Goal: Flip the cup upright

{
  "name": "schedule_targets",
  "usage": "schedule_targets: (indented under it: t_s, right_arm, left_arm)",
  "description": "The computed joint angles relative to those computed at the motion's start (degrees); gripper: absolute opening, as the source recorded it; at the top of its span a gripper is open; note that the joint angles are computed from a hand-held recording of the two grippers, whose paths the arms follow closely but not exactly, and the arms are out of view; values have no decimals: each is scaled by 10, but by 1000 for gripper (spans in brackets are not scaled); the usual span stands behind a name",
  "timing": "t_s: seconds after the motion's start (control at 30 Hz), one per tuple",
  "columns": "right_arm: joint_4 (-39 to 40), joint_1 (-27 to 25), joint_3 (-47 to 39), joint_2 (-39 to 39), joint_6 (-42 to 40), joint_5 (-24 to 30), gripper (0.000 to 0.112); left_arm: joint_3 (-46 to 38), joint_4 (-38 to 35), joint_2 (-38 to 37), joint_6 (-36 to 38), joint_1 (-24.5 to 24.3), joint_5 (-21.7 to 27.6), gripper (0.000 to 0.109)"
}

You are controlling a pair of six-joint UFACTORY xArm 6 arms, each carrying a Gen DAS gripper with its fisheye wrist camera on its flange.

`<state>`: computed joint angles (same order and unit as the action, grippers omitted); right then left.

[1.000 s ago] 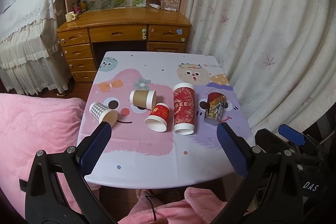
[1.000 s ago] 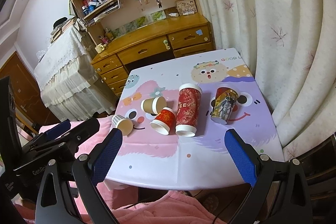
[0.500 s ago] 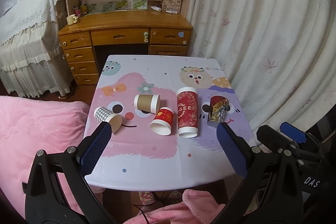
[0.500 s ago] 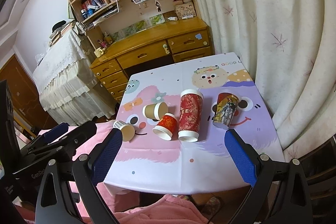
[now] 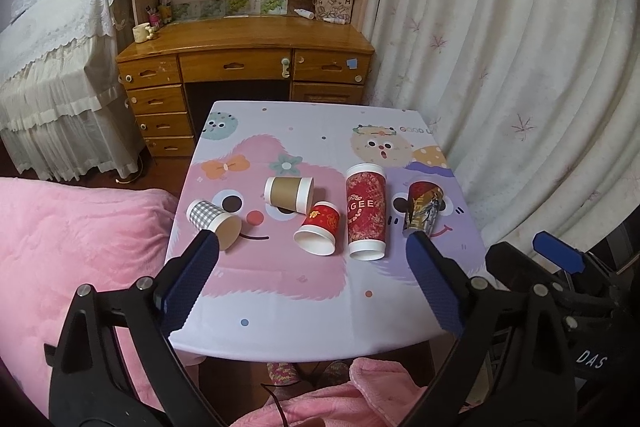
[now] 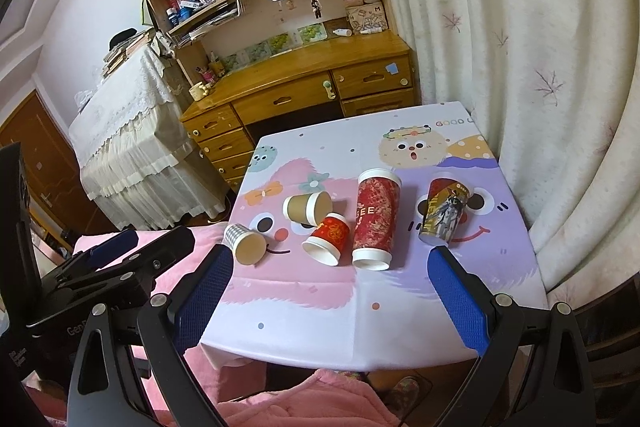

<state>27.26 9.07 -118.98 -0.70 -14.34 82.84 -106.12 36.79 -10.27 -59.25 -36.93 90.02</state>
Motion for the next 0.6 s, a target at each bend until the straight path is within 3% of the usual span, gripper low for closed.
schedule_targets:
  t_s: [0.6]
  right_arm:
    - [-24, 24, 8, -13, 34, 2, 99]
  left_arm:
    - [49, -56, -37, 54, 50, -42, 91]
